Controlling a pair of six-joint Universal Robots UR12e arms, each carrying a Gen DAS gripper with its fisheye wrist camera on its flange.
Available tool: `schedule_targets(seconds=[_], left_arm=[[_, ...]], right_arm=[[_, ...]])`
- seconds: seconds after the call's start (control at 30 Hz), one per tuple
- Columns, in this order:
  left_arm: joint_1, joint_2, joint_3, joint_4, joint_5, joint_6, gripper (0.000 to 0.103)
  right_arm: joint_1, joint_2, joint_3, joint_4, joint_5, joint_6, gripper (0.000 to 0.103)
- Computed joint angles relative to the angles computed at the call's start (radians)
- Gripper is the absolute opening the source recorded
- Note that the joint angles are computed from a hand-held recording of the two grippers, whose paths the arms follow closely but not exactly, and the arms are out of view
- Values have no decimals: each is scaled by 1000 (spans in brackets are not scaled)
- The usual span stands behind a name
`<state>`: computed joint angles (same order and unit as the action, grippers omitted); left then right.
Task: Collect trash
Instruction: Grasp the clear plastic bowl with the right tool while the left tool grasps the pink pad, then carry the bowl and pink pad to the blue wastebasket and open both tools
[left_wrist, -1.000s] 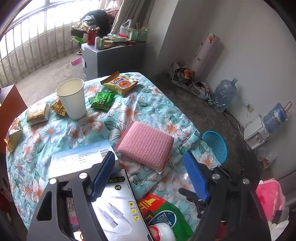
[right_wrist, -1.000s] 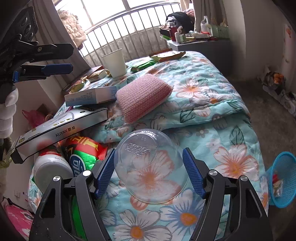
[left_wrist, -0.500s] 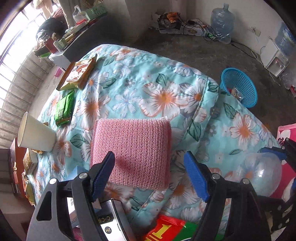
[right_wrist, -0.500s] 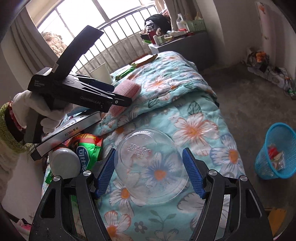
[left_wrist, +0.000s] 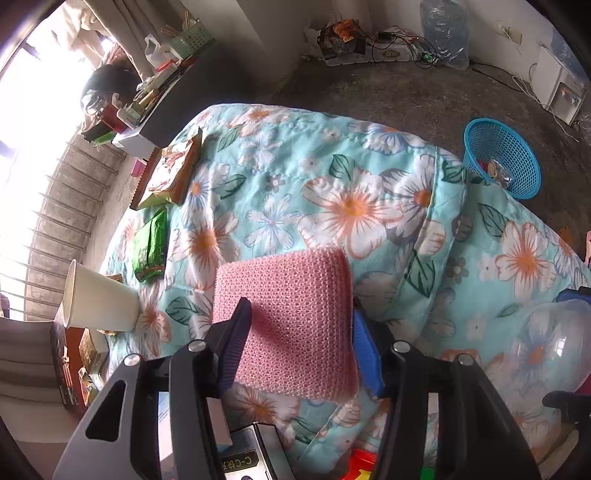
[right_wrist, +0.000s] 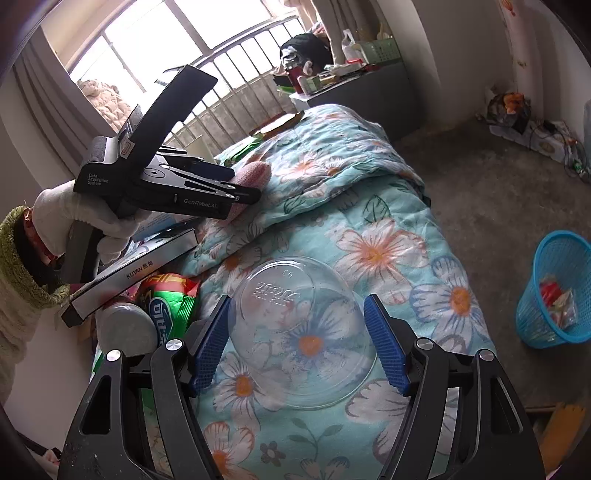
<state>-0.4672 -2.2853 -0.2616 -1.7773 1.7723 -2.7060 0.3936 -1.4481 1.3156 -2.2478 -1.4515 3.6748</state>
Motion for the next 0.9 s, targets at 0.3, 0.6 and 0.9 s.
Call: schedule_targets(seconds=[0.3,0.6,0.9], left_arm=[[-5,56,-81,117,10,35,27],[-1,109,-146,229,3,17,24],[9,162,-170,325,-47,-13,24]], right_arm=[[-8,-8,12,-38,8,33,67],[-12,-19,26,-69,22,56,67],[-10,-29,23,-106,19,67,67]])
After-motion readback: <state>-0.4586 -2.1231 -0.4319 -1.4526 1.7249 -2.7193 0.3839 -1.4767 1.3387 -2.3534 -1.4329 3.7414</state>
